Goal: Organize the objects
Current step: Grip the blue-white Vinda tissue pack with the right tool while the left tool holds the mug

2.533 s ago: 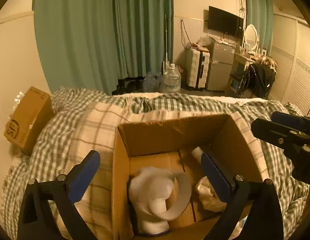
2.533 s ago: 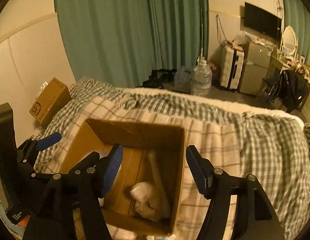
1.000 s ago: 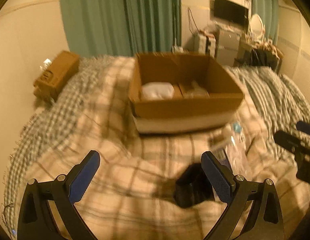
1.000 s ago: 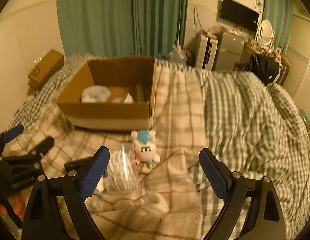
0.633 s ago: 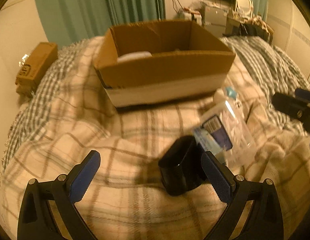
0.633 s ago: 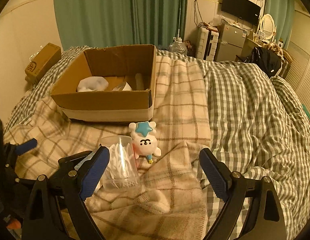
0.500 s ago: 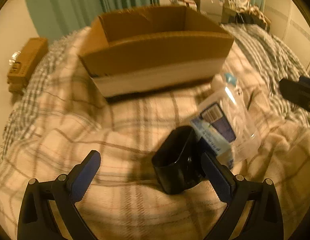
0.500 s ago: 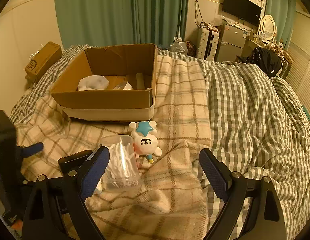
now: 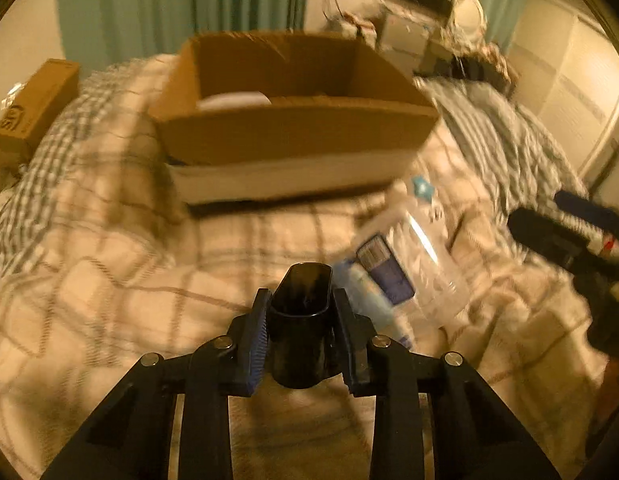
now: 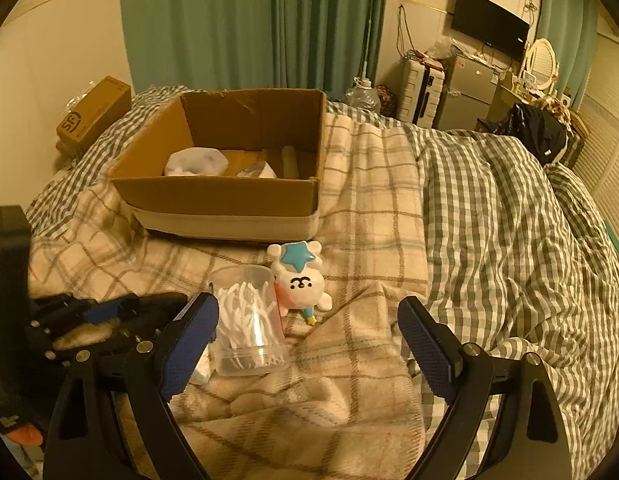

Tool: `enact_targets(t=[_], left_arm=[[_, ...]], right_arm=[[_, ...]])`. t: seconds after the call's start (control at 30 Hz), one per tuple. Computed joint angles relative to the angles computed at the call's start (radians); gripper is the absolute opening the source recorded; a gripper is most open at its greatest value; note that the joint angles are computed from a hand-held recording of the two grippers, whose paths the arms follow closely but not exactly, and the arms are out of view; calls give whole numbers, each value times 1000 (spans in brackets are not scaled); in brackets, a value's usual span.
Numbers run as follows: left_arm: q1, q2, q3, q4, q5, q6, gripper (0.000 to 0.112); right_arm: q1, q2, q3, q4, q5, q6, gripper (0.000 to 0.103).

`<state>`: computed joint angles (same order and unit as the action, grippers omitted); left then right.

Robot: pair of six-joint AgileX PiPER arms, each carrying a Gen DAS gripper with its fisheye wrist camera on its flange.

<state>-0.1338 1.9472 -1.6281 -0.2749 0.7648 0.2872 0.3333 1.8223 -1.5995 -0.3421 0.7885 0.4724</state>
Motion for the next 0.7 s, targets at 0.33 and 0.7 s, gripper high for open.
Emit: enact_targets(t=[0.33, 0.7], left_arm=[[84, -51, -23, 23, -10, -60, 30], [89, -34, -1, 136, -37, -102, 30]], right_arm=[[59, 14, -33, 35, 14, -65, 91], [152, 198, -197, 97, 137, -214, 83]])
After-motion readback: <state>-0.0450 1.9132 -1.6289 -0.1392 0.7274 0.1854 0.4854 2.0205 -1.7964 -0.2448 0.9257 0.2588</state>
